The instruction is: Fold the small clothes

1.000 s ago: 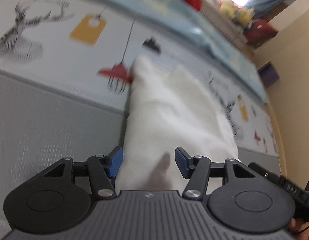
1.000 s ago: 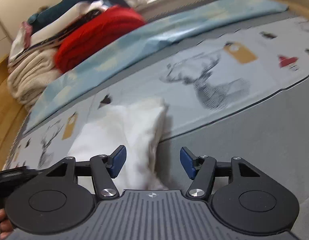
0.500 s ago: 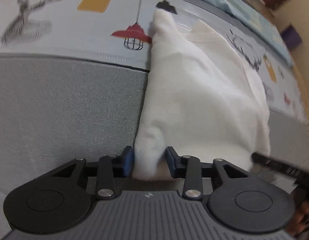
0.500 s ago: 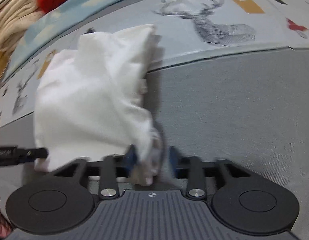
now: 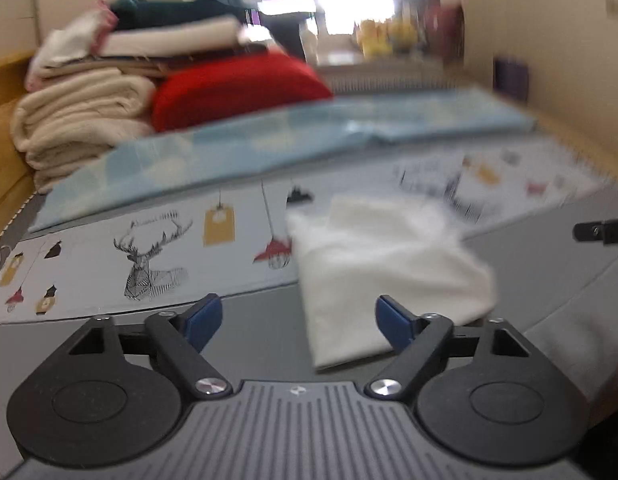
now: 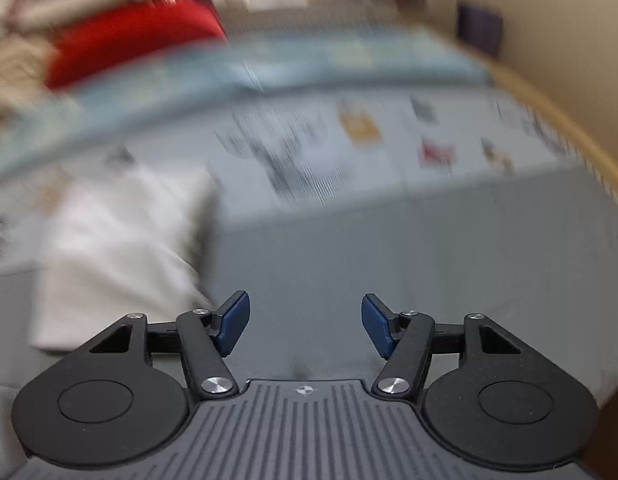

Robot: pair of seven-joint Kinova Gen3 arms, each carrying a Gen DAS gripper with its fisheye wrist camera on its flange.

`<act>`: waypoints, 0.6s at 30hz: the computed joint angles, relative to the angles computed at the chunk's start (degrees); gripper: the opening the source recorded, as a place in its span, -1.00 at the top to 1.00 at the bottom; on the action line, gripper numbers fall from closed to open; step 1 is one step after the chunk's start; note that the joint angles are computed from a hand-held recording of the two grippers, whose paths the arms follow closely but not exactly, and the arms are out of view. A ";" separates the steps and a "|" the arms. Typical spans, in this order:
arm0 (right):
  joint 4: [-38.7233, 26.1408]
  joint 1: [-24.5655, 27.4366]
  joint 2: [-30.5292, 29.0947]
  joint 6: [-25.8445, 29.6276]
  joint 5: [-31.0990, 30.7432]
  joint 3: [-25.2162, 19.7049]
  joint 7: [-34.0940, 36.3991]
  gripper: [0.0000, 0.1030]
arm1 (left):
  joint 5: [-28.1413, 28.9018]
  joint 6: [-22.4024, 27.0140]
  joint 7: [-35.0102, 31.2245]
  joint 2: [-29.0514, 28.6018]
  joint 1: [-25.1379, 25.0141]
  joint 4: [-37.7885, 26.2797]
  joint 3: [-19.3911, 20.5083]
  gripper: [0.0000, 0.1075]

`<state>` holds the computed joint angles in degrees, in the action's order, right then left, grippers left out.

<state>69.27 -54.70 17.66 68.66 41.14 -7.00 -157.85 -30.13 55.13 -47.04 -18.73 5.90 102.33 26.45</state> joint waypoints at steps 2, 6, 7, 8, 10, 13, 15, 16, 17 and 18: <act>5.31 -5.31 -4.82 -3.05 4.66 1.50 -2.24 -0.57 | 2.12 0.82 4.41 -3.26 -0.42 1.36 1.45 -0.76; 13.69 -10.54 -10.22 -3.29 11.74 -2.80 -8.28 -0.70 | 9.24 4.81 9.34 -5.18 -1.39 2.06 4.07 -0.76; 14.90 -9.55 -11.06 -3.68 12.75 -5.44 -9.54 -0.71 | 10.15 5.24 10.90 -5.54 -1.55 2.06 4.56 -0.76; 16.12 -9.55 -11.72 -3.70 13.71 -7.03 -11.47 -0.75 | 10.48 6.60 11.71 -5.58 -2.61 1.54 6.11 -0.76; 15.68 -7.28 -10.97 -1.95 12.84 -11.19 -12.52 -0.75 | 9.14 10.09 12.58 -4.22 -4.01 0.39 9.50 -0.76; 13.48 -6.76 -9.46 0.16 9.98 -11.58 -13.29 -0.75 | 8.07 10.27 13.17 -2.95 -3.28 0.29 10.59 -0.76; 12.94 -6.04 -9.39 -0.57 7.74 -11.23 -13.52 -0.75 | 7.64 9.76 13.46 -2.08 -2.21 0.79 10.10 -0.76; 12.76 -5.77 -9.30 -1.04 6.86 -11.11 -13.75 -0.75 | 7.00 9.89 14.28 -1.96 -1.99 0.97 10.39 -0.76; 12.50 -5.90 -9.03 -1.03 6.82 -11.06 -13.97 -0.75 | 6.28 9.94 15.06 -1.63 -1.85 1.12 10.70 -0.76; 12.12 -6.29 -8.70 -0.63 7.09 -11.04 -14.08 -0.75 | 5.94 10.10 15.44 -1.62 -1.28 1.29 10.53 -0.76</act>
<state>81.39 -60.99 8.96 68.03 48.24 -18.05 -171.93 -24.19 65.23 -31.61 -20.36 4.62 103.62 36.98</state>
